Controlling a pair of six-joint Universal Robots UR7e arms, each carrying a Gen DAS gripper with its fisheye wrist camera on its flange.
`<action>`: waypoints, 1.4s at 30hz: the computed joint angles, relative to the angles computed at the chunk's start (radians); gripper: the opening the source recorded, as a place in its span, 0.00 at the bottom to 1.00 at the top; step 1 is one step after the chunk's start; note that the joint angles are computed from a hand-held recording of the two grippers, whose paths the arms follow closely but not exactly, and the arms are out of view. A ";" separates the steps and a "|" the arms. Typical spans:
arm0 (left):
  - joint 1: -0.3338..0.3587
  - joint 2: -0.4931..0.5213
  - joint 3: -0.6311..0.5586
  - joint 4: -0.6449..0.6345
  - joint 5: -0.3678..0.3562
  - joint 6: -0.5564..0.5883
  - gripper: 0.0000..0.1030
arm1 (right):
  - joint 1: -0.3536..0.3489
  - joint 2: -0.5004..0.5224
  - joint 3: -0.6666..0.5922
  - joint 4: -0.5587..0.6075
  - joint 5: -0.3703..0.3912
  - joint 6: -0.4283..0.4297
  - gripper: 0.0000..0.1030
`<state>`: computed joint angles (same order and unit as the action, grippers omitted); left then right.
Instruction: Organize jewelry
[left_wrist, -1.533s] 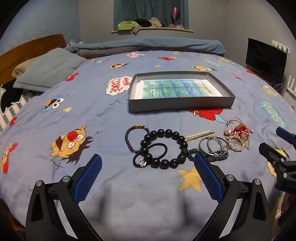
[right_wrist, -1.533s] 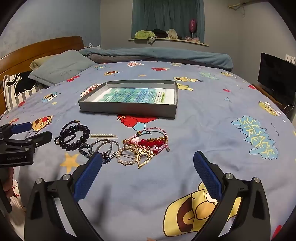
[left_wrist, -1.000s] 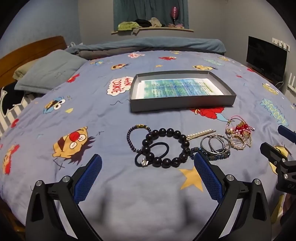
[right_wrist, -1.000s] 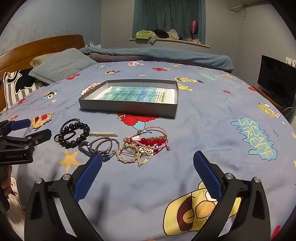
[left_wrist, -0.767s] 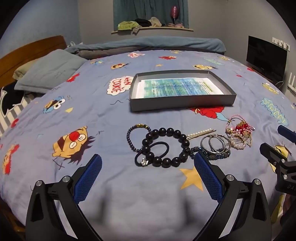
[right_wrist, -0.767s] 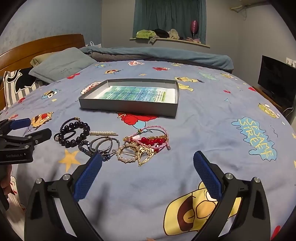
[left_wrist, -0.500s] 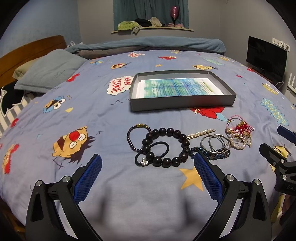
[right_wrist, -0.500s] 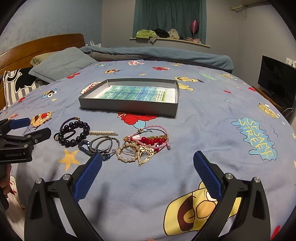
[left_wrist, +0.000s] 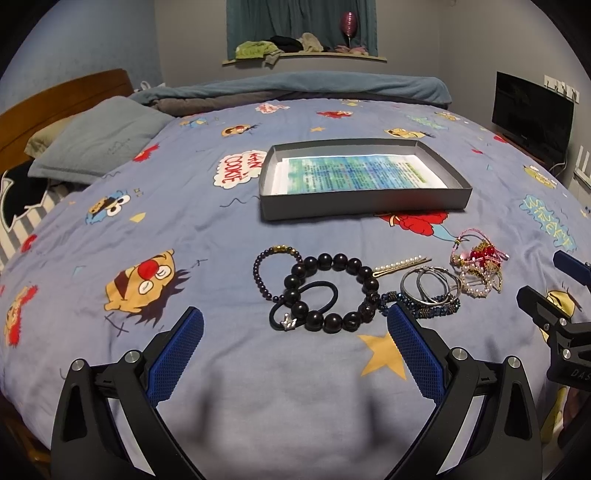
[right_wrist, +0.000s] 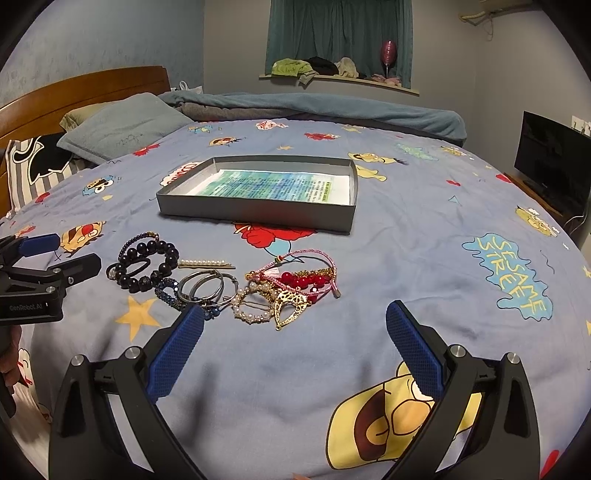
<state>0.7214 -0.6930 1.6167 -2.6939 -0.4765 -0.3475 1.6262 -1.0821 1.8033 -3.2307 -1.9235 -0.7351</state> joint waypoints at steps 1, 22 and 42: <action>0.000 0.000 0.000 0.002 0.001 -0.001 0.96 | -0.001 -0.001 0.001 -0.001 0.003 0.001 0.95; 0.000 -0.004 -0.001 0.022 -0.002 -0.012 0.96 | -0.001 0.003 0.001 -0.007 0.000 -0.007 0.95; 0.006 -0.007 -0.002 0.043 -0.008 -0.025 0.96 | -0.001 0.007 -0.001 -0.002 -0.004 -0.008 0.95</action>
<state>0.7269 -0.7002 1.6143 -2.6505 -0.4847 -0.3730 1.6256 -1.0749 1.8021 -3.2323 -1.9274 -0.7429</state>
